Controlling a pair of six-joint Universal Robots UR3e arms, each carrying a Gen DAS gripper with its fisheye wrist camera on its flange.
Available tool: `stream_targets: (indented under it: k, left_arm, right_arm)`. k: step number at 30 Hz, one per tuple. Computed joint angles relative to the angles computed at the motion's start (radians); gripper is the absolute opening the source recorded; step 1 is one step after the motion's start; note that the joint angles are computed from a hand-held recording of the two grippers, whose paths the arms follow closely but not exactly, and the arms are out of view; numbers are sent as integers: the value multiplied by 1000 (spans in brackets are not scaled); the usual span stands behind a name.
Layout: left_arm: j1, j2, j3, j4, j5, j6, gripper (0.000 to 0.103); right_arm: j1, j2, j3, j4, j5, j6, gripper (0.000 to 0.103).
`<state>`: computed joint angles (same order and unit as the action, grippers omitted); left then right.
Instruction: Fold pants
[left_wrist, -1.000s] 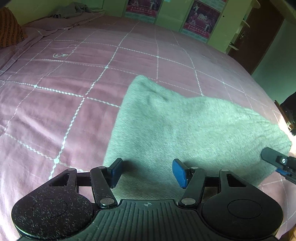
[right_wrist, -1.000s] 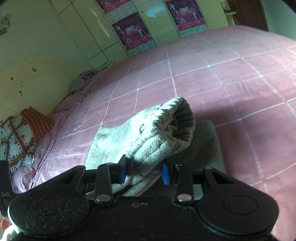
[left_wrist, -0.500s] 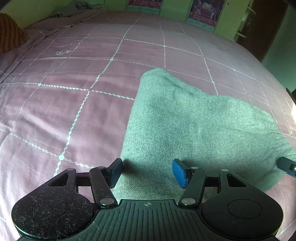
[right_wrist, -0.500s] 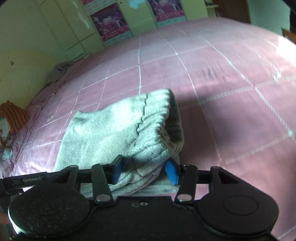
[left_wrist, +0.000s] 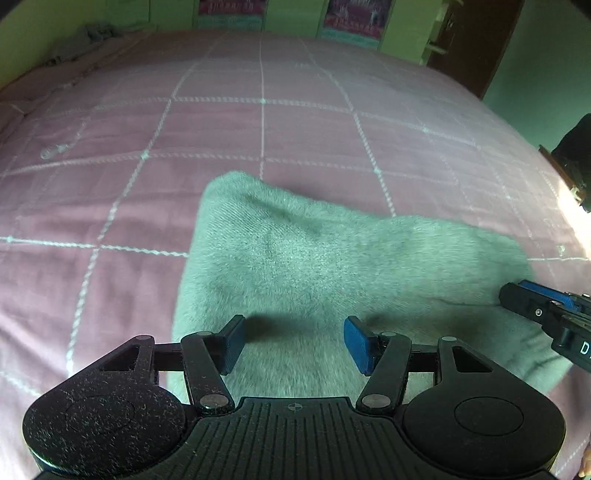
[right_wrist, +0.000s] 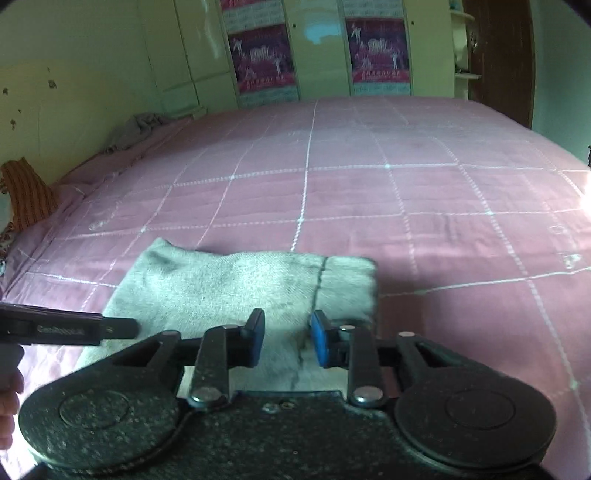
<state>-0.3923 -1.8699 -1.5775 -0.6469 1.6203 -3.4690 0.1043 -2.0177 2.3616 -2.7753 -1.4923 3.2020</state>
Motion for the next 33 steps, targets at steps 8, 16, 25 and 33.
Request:
stream_targets:
  k: [8, 16, 25, 33]
  left_arm:
    - [-9, -307, 414, -116, 89, 24, 59]
    - [-41, -284, 377, -102, 124, 25, 59]
    - [-146, 24, -122, 93, 182, 5, 59]
    - [-179, 168, -179, 31, 248, -58, 59]
  right_arm:
    - [-3, 266, -43, -150, -47, -24, 24]
    - [7, 158, -52, -67, -19, -54, 30]
    - [116, 27, 97, -43, -45, -89, 30]
    - [88, -116, 76, 82, -21, -23, 36]
